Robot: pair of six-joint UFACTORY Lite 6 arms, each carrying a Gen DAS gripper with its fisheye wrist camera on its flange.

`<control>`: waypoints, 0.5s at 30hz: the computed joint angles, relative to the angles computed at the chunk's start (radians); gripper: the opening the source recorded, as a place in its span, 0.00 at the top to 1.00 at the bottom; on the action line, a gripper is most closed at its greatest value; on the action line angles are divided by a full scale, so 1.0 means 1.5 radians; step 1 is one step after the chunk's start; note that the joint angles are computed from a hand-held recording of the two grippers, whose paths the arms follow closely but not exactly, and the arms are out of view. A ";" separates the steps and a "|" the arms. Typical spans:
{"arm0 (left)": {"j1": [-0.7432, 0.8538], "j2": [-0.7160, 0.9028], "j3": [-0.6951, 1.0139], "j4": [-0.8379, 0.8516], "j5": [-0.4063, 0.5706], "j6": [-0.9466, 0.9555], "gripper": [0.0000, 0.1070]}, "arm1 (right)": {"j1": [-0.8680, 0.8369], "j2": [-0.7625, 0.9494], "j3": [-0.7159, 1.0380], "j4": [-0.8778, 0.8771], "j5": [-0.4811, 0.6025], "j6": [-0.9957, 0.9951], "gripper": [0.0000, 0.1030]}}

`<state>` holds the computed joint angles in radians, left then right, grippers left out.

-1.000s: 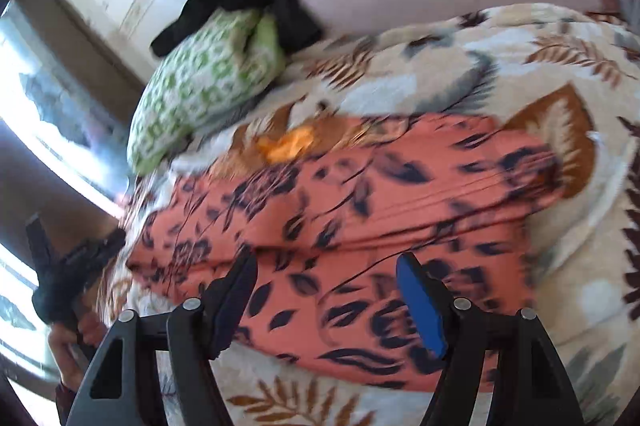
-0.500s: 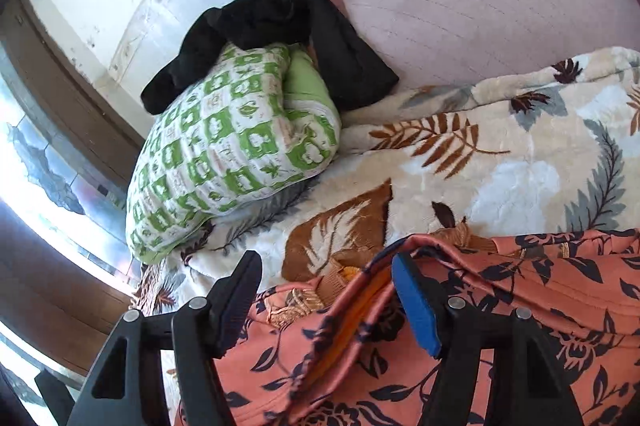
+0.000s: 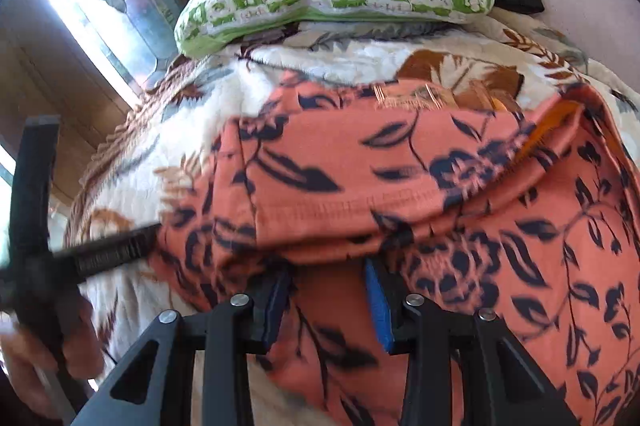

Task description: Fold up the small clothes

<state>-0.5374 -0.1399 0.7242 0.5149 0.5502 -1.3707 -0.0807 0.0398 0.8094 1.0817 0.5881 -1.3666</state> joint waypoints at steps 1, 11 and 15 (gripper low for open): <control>0.003 0.000 -0.001 -0.006 -0.004 0.007 0.60 | 0.023 0.037 0.051 0.018 -0.013 0.026 0.62; 0.018 -0.089 -0.027 0.026 -0.049 -0.031 0.60 | -0.012 0.104 0.204 0.097 0.026 0.100 0.61; -0.059 -0.054 0.021 0.127 -0.039 -0.110 0.60 | -0.144 0.029 0.069 0.070 0.032 -0.010 0.61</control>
<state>-0.6257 -0.2214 0.7549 0.7055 0.4921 -1.5360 -0.2970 0.0832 0.9130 1.1871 0.6359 -1.3816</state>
